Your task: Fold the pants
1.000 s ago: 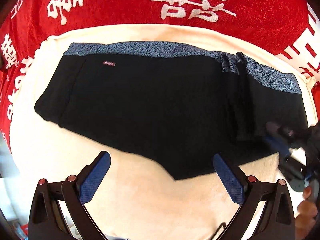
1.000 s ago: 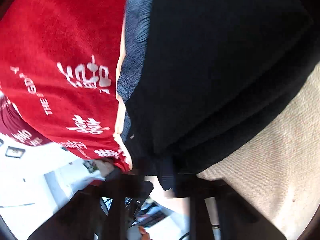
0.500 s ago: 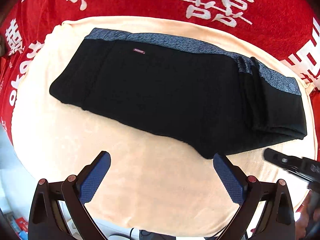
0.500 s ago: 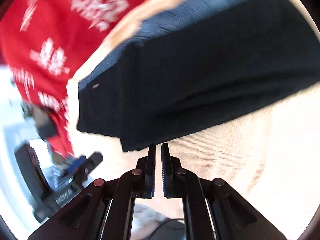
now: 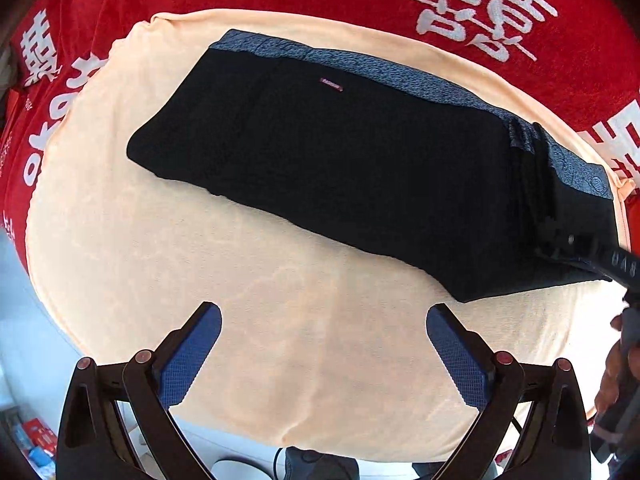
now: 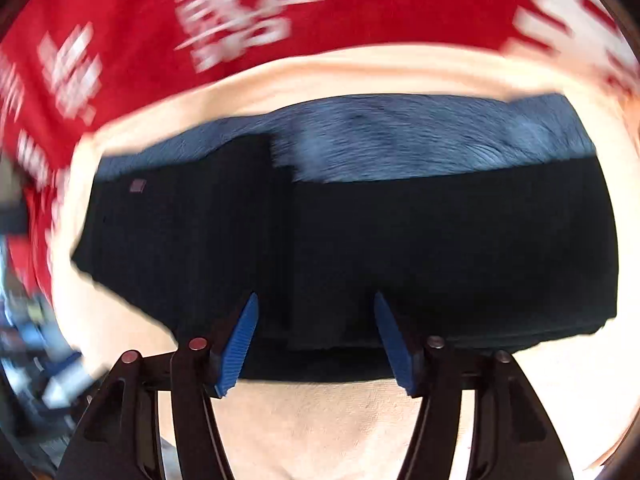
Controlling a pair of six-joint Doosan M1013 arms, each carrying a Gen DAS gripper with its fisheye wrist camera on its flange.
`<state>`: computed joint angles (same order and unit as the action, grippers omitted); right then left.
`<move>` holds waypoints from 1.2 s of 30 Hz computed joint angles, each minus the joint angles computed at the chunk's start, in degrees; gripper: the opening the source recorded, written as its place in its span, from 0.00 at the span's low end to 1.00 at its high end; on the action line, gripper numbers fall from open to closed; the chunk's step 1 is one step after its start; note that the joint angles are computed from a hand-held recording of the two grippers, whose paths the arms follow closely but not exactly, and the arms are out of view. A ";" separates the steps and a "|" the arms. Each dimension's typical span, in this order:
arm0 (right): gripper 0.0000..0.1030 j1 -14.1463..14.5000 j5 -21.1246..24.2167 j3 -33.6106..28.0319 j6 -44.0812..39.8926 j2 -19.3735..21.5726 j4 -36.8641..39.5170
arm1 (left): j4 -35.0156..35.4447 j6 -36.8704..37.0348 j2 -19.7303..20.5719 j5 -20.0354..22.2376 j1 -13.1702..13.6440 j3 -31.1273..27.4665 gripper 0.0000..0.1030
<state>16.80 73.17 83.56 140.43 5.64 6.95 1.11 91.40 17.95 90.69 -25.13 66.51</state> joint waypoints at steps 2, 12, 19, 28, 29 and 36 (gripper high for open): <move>0.64 0.65 0.78 -1.00 -1.71 0.48 0.35 | 0.22 -0.06 0.20 0.07 0.25 -0.19 1.00; 0.66 1.62 4.10 -3.05 -1.86 1.09 4.80 | -0.27 -0.27 1.95 0.33 1.13 -1.91 1.00; 0.71 2.40 5.56 -4.87 -2.22 2.43 5.64 | -1.01 -0.51 3.06 0.84 1.71 -2.92 1.00; 0.76 3.26 7.23 -8.35 -4.16 4.40 2.41 | -7.22 0.98 4.31 1.01 3.60 -3.80 1.00; 0.77 3.38 7.36 -8.91 -4.74 4.68 1.71 | -8.57 0.91 4.54 1.24 3.89 -3.97 1.00; 0.79 3.11 8.16 -10.95 -8.37 6.70 -0.46 | -10.27 -1.84 6.31 0.81 5.14 -5.30 1.00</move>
